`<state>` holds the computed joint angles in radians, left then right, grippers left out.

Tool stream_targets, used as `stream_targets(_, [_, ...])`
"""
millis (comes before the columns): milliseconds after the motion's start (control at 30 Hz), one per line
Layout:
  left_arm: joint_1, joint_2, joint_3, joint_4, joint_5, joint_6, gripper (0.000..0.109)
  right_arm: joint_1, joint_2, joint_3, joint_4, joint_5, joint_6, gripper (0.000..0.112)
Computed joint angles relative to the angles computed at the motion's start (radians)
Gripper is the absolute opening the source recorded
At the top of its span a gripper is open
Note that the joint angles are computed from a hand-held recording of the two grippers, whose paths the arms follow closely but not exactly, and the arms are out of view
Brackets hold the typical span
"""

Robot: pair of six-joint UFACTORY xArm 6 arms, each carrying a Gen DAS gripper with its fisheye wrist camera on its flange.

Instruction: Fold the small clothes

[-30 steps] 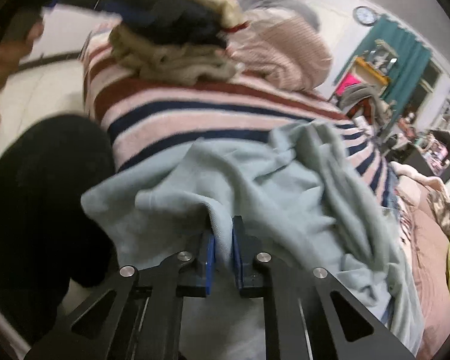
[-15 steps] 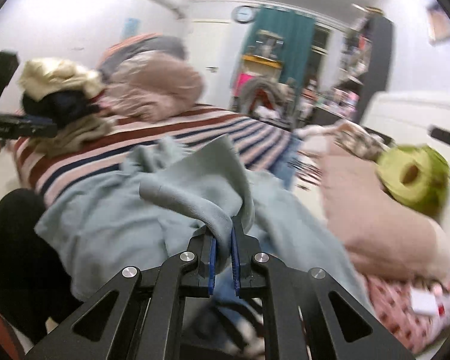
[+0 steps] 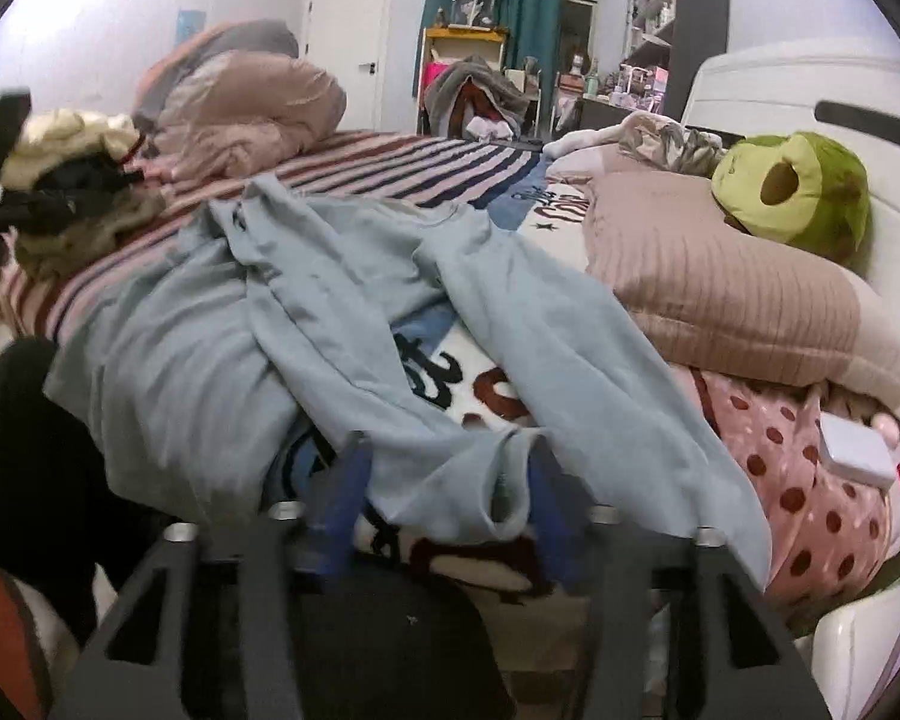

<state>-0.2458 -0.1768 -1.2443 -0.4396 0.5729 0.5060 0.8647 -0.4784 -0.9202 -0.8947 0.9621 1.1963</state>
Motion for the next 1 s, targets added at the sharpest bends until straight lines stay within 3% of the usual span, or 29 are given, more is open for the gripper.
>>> stream_targets(167, [0.018, 0.074, -0.066, 0.022, 0.004, 0.041, 0.067, -0.002, -0.068, -0.017, -0.091, -0.01, 0.067, 0.049])
stream_targets(300, [0.02, 0.173, -0.155, 0.074, 0.01, 0.032, 0.067, -0.069, 0.048, -0.128, -0.085, -0.114, -0.062, 0.05])
stream_targets(400, [0.02, 0.257, -0.235, 0.136, 0.023, -0.017, 0.067, -0.172, 0.215, -0.244, 0.028, -0.291, -0.258, 0.048])
stream_targets(467, [0.02, 0.309, -0.282, 0.172, 0.028, -0.036, 0.067, -0.234, 0.361, -0.352, 0.185, -0.389, -0.421, 0.048])
stream_targets(567, [0.027, 0.371, -0.347, 0.166, 0.056, -0.02, 0.067, -0.282, 0.553, -0.521, 0.423, -0.45, -0.643, 0.047])
stream_targets(700, [0.043, 0.46, -0.453, 0.135, 0.125, -0.005, 0.064, -0.301, 0.759, -0.759, 0.624, -0.411, -0.859, 0.047])
stream_targets(800, [0.063, 0.544, -0.569, 0.086, 0.237, 0.005, 0.049, -0.308, 0.895, -0.944, 0.765, -0.33, -1.015, 0.047])
stream_targets(900, [0.074, 0.596, -0.639, 0.043, 0.303, 0.026, 0.035, -0.307, 1.01, -1.103, 0.801, -0.247, -1.065, 0.045])
stream_targets(933, [0.076, 0.61, -0.656, 0.032, 0.314, 0.032, 0.027, -0.309, 1.041, -1.145, 0.813, -0.23, -1.072, 0.042])
stream_targets(1000, [0.077, 0.619, -0.666, 0.021, 0.317, 0.036, 0.012, -0.314, 1.096, -1.226, 0.822, -0.189, -1.067, 0.012])
